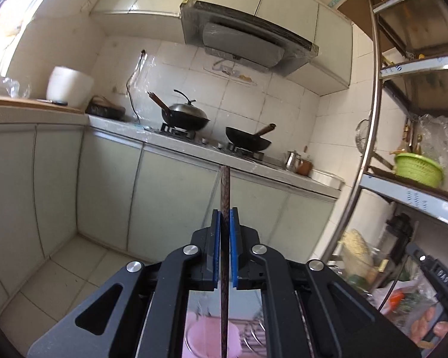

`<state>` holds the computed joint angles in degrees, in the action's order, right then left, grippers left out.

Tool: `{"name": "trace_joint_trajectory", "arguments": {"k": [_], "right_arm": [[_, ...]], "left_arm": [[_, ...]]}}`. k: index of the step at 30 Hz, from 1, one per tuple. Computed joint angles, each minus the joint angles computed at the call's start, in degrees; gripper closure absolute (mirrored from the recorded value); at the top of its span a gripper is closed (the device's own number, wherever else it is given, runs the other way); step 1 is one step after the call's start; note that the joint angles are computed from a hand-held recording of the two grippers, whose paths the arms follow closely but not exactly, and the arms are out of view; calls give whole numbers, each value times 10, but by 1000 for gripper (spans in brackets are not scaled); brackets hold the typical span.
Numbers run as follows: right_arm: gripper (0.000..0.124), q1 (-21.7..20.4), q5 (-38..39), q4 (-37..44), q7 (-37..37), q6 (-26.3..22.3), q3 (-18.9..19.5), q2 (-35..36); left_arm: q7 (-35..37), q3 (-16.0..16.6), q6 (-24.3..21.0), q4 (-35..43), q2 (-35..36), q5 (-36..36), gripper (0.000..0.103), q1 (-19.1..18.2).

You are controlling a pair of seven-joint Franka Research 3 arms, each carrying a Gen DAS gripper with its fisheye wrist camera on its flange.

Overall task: Organize utensils
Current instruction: 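Lift both chopsticks and carry them above the pink cup with both tools, then lower the chopsticks into the pink cup and open both tools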

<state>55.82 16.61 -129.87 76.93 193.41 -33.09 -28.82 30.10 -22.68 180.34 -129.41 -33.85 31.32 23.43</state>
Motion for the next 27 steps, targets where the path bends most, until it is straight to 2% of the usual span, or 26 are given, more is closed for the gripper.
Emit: {"name": "trace_joint_trajectory", "arguments": {"k": [2, 4, 8, 12, 16, 20, 22, 27], "right_arm": [[118, 9, -1, 7, 5, 9, -11, 16], [118, 17, -6, 13, 14, 8, -23, 29], [118, 33, -13, 20, 21, -3, -43, 43], [118, 22, -5, 12, 13, -19, -34, 45], [118, -8, 21, -3, -6, -39, -6, 39], [118, -40, 50, -16, -25, -62, 24, 29], [118, -61, 63, -24, -32, -76, 45, 24], [118, -115, 92, -37, -46, -115, 93, 16]], "left_arm": [[-17, -36, 9, 8, 5, 11, 98, 48], [-29, -58, 16, 13, 13, 17, 98, 77], [-42, -77, 26, 6, 15, 24, 98, 104], [-43, -79, 33, -12, 10, 22, 98, 108], [-34, -59, 34, -32, 9, 13, 98, 83], [-14, -23, 27, -51, 9, -1, 98, 33], [-2, -2, 21, -57, 11, -9, 98, 3], [44, 72, -12, -75, 15, -35, 98, -100]]}}
